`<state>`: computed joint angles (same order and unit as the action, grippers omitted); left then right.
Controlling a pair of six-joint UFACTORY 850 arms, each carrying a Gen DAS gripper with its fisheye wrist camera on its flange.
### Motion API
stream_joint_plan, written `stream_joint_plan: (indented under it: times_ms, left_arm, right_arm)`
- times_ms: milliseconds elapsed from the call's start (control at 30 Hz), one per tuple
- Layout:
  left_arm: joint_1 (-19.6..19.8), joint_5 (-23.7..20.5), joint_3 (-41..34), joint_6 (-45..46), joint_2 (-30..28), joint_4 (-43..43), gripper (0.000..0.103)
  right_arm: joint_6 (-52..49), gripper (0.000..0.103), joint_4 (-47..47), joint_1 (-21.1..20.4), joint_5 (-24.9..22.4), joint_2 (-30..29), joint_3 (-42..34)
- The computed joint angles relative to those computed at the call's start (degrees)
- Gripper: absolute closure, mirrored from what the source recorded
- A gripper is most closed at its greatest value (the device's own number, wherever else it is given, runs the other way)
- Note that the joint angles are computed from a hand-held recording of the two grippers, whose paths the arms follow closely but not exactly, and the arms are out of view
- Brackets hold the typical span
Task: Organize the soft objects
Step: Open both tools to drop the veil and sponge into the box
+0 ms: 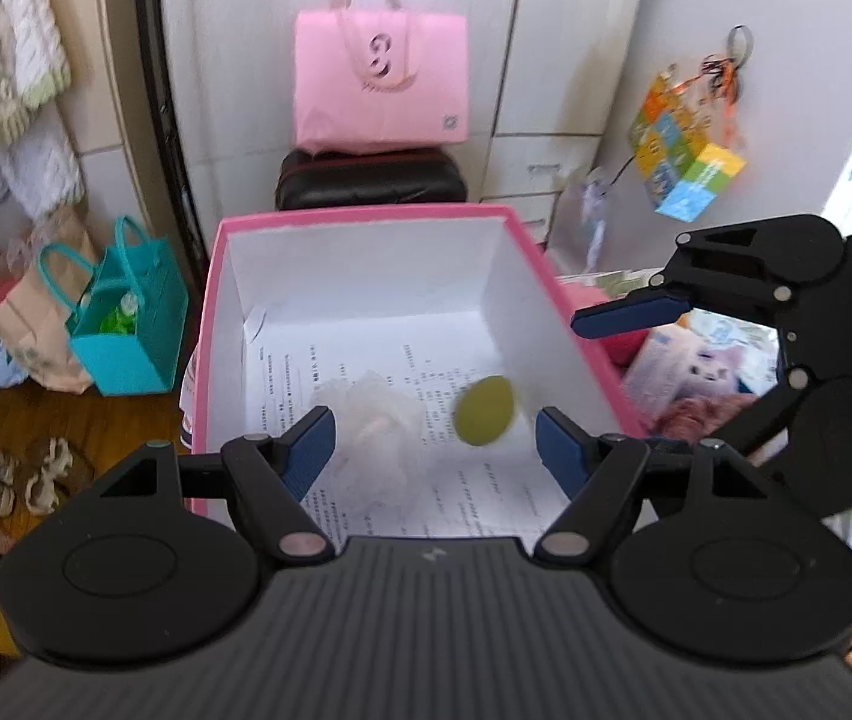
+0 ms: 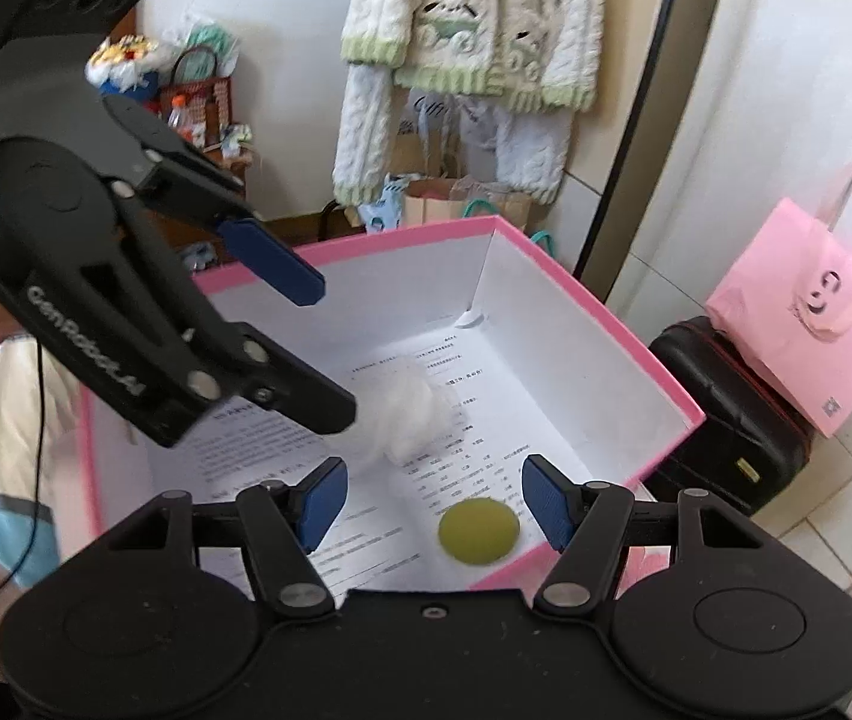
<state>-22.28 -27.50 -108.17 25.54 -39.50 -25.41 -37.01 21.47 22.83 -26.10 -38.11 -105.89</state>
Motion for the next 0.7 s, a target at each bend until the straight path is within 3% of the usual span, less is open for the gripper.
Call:
stream_joint_plan:
  times_ms: [233,567,700]
  left_arm:
    - [0.11,1.63,9.22,14.26,7.73,-11.96,0.024]
    - [-1.54,0.88,17.67,24.34,15.5,-20.22,0.013]
    - [-2.84,0.99,20.52,28.01,17.86,-22.46,0.01]
  right_arm:
    - [7.68,0.029,-2.91,0.7,4.43,7.66,8.82]
    - [25.41,0.014,-17.85,2.36,7.28,17.52,19.66]
    - [31.1,0.014,-23.16,2.82,7.65,21.05,23.76]
